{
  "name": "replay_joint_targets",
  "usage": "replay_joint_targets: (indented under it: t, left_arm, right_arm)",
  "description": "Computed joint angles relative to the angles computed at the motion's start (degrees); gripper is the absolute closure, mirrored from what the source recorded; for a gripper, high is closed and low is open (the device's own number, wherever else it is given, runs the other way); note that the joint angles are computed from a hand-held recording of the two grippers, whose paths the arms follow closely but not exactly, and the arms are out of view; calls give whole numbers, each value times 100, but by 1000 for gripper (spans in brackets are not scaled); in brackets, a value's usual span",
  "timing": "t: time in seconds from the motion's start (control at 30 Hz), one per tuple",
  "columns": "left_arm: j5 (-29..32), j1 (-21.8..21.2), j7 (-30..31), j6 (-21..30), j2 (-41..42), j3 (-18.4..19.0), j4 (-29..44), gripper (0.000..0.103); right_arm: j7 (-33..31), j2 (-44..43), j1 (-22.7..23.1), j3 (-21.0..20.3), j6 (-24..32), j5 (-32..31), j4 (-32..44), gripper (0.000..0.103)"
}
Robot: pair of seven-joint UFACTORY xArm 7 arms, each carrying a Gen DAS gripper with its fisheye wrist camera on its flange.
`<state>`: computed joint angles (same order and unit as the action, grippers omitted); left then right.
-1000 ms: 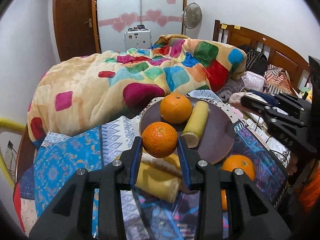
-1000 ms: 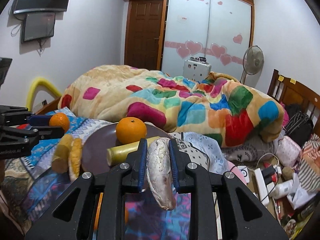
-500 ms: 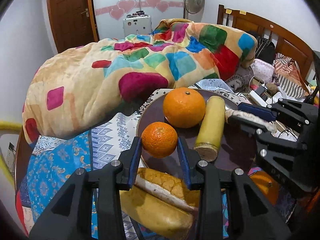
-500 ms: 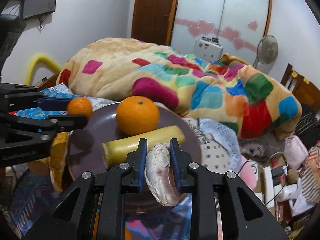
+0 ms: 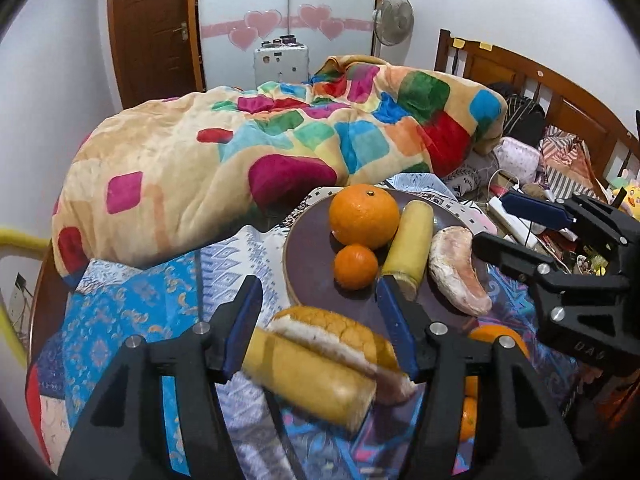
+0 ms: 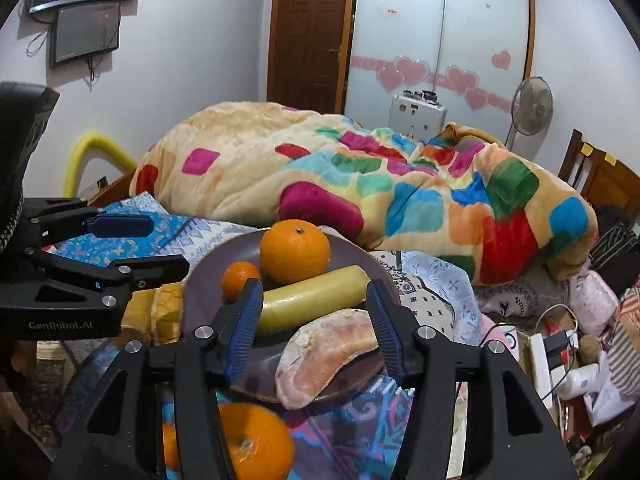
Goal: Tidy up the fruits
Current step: 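Place the small orange with the left tool while the right tool sets the pomelo on the plate, then move the left tool to the yellow corn cob while the right tool approaches a large orange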
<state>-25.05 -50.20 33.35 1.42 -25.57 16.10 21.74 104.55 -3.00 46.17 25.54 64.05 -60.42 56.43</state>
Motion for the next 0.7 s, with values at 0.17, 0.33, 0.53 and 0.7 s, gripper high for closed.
replay_joint_targets:
  t: [0.17, 0.33, 0.53, 0.7]
  left_arm:
    - [269, 524, -237, 136, -503, -399, -394, 38]
    - [583, 1021, -679, 97, -687, -847, -788, 25]
    - [976, 933, -1023, -168, -503, -794, -1099, 20]
    - [1267, 1085, -1543, -540, -117, -1065, -1098, 20]
  right_arm:
    - [170, 4, 168, 139, 371, -21, 92, 48]
    - [378, 62, 348, 233, 662, -9, 119, 43]
    - [652, 245, 587, 249, 892, 44, 101, 30]
    - [719, 387, 738, 184, 862, 76, 75, 30]
